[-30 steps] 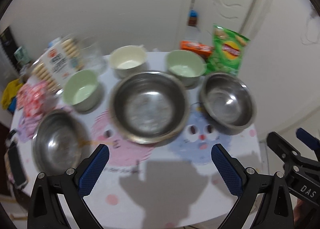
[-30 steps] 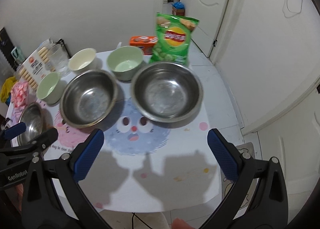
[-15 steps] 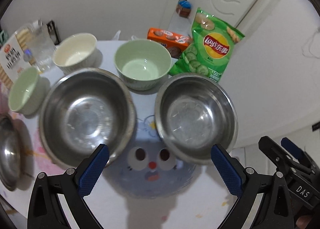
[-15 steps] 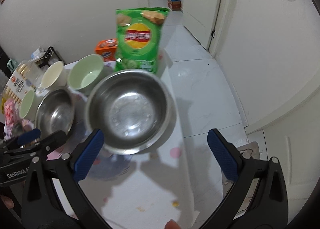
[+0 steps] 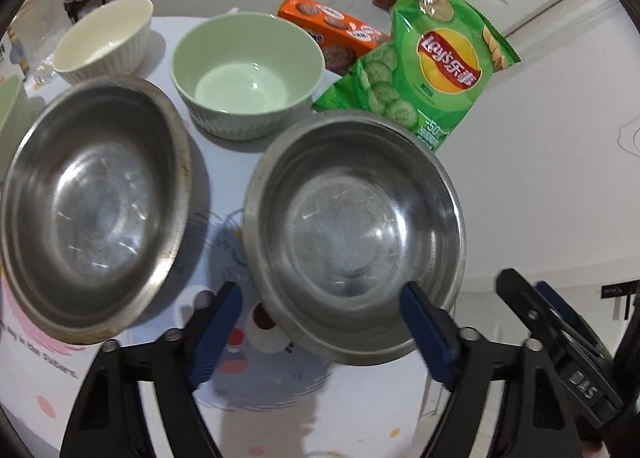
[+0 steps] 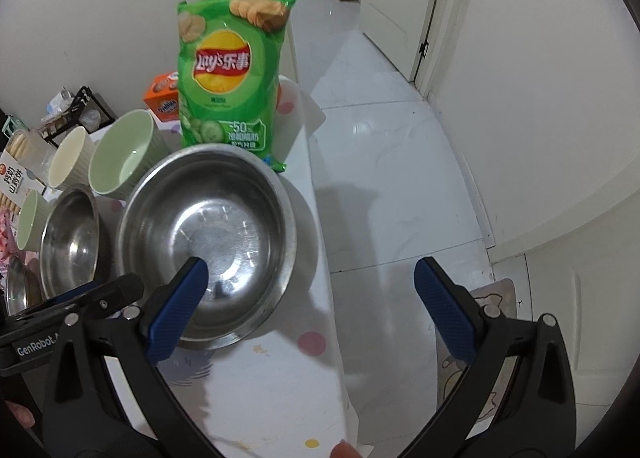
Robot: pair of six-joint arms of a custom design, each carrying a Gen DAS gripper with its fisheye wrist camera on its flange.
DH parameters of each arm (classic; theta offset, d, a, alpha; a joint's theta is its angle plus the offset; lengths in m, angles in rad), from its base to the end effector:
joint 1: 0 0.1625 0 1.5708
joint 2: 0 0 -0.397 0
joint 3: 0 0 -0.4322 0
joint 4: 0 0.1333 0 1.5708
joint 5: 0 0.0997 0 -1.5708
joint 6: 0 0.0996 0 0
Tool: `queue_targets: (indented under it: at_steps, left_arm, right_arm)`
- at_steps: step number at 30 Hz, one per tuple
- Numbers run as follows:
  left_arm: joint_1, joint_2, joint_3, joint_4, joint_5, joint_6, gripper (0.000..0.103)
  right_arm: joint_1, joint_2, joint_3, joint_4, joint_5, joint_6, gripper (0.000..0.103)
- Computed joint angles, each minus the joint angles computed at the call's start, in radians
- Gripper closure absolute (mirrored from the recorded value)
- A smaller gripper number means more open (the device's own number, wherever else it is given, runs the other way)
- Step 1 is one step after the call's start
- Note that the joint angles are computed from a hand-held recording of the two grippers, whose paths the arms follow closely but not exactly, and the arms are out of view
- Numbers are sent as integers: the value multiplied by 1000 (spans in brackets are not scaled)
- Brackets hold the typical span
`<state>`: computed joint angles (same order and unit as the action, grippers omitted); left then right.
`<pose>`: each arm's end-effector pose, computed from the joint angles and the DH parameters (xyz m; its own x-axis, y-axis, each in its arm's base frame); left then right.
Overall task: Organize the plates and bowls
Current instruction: 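Close the left gripper on the small steel bowl rim while the right gripper grips it too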
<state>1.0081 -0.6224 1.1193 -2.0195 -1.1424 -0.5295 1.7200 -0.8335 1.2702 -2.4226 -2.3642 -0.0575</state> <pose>-0.2778 -0.7679 0.0926 -0.9240 0.0067 -0.3824 0.0767 0.9828 -0.1680 0.1773 -0.7600 0.2499 -0.7273 0.1277 0.6743 -0.1781 0.9138 -0.3651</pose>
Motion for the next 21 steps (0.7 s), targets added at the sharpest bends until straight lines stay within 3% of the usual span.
queue_targets:
  at_steps: [2, 7, 9, 18, 21]
  left_arm:
    - [-1, 12, -12, 6, 2, -3, 26]
    - [-7, 32, -26, 16, 39, -25, 27]
    - [-13, 35, -31, 35, 64, -43, 36]
    - [-20, 16, 6, 24, 41, -125, 40]
    - [-8, 10, 10, 34, 26, -167, 48]
  right_arm:
    - [-8, 4, -13, 41, 16, 14, 14]
    - [-32, 19, -48, 112, 55, 61, 19]
    - [-43, 24, -64, 145, 81, 89, 23]
    - [-53, 42, -92, 205, 114, 111, 27]
    - [-55, 50, -104, 226, 130, 116, 28]
